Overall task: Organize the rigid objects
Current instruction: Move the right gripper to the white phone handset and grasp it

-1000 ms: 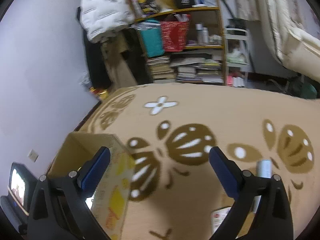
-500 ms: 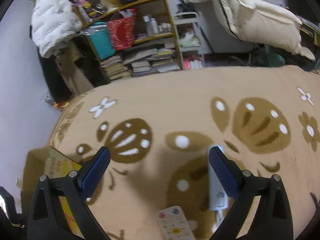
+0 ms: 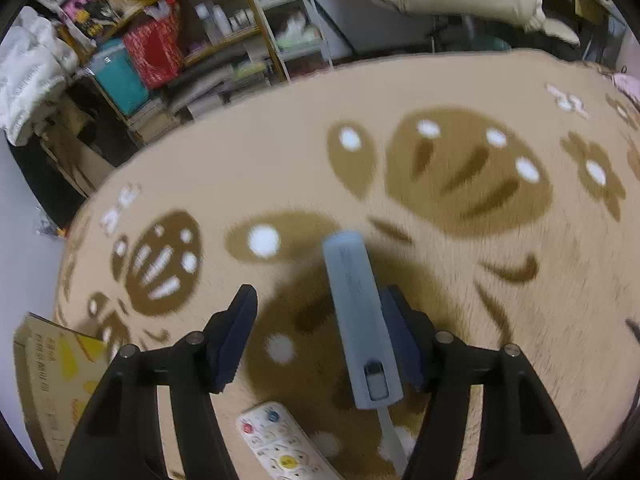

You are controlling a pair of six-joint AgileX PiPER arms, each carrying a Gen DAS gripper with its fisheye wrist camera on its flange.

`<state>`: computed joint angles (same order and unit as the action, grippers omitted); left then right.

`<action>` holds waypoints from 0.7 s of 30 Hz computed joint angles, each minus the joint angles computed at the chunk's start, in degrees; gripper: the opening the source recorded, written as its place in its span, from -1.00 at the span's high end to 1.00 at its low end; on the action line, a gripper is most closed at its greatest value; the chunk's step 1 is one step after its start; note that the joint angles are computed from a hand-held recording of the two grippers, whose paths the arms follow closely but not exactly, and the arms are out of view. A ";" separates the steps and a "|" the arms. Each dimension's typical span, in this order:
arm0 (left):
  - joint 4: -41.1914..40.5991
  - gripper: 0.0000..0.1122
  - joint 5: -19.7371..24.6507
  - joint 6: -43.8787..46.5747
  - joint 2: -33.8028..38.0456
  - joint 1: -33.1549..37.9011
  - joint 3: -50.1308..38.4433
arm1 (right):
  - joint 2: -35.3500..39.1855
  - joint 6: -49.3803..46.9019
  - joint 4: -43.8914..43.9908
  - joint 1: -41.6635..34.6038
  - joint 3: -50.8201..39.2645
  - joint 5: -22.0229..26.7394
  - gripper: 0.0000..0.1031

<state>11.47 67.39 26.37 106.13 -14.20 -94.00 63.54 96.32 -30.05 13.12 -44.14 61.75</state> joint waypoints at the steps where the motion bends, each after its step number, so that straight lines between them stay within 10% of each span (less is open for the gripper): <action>1: -0.05 0.55 0.03 0.02 0.00 0.03 -0.02 | 0.69 -0.95 1.06 -0.69 0.39 -0.48 -0.24; 13: 0.24 0.55 -0.27 0.23 0.06 0.17 0.15 | -0.57 -5.06 5.71 -5.54 4.46 -6.17 0.42; 21: 0.49 0.55 -0.31 -0.08 -0.01 -0.06 0.44 | 4.18 -6.76 3.45 -1.35 0.96 -3.98 0.44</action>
